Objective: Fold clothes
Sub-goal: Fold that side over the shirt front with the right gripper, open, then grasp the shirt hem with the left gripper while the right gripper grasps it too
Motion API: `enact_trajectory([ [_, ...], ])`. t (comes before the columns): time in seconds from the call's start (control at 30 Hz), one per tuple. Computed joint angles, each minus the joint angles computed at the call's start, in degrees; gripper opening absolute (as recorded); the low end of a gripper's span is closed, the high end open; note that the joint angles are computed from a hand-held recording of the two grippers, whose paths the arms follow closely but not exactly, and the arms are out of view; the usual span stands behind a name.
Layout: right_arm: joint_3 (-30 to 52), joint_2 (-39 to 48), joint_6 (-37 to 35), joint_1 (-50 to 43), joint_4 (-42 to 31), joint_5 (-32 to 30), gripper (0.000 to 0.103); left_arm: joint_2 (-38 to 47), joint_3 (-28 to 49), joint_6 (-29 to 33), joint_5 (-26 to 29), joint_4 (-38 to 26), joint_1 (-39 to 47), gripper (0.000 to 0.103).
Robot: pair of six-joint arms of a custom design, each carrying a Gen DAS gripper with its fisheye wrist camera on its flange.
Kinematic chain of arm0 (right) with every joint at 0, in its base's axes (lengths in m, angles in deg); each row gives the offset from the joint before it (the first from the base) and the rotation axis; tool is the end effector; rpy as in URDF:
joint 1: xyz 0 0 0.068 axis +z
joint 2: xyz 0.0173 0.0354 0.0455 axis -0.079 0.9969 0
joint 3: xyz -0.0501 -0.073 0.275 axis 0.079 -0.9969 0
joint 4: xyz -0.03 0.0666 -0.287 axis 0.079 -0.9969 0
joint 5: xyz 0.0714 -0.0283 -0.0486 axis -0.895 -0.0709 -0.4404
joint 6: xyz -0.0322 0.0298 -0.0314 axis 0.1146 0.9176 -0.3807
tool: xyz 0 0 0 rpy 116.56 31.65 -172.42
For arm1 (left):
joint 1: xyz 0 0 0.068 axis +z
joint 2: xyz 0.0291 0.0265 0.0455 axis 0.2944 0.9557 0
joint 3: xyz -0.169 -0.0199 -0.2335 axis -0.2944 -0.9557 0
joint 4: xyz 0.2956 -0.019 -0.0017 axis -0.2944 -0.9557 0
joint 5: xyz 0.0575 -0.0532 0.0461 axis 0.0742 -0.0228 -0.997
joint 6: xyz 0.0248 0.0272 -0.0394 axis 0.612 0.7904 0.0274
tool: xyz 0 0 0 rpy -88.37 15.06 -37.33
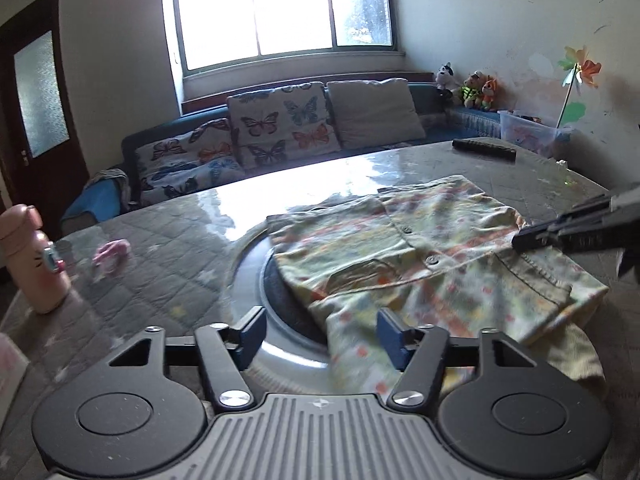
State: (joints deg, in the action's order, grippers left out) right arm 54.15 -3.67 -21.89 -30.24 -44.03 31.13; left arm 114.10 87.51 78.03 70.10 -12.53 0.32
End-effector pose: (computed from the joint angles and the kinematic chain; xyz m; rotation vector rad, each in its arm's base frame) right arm 0.2276 -0.0876 0.1312 -0.2948 2.2542 0.2413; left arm 0.2080 -0.0632 0.1581 0.4617 2.1285 -0.1099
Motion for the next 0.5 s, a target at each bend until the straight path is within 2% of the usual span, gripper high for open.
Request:
enact_trajectory([
  [0.07, 0.3, 2.2, -0.4, 0.4, 1.1, 0.9, 0.013, 6.8, 2.4, -1.1, 0.4, 3.4, -1.1, 0.045],
  [0.13, 0.7, 4.0, -1.2, 0.2, 1.3, 1.0, 0.023, 13.1, 5.1, -1.9, 1.5, 5.9, -1.5, 0.038],
  [0.3, 0.3, 5.2, -4.8, -1.3, 1.0, 0.2, 0.025, 23.8, 9.5, -2.2, 2.6, 8.5, -1.1, 0.023],
  [0.5, 0.4, 3.1, -9.0, -3.5, -3.2, -2.3, 0.026, 26.6, 9.1, 0.3, 2.9, 9.8, 0.7, 0.020],
])
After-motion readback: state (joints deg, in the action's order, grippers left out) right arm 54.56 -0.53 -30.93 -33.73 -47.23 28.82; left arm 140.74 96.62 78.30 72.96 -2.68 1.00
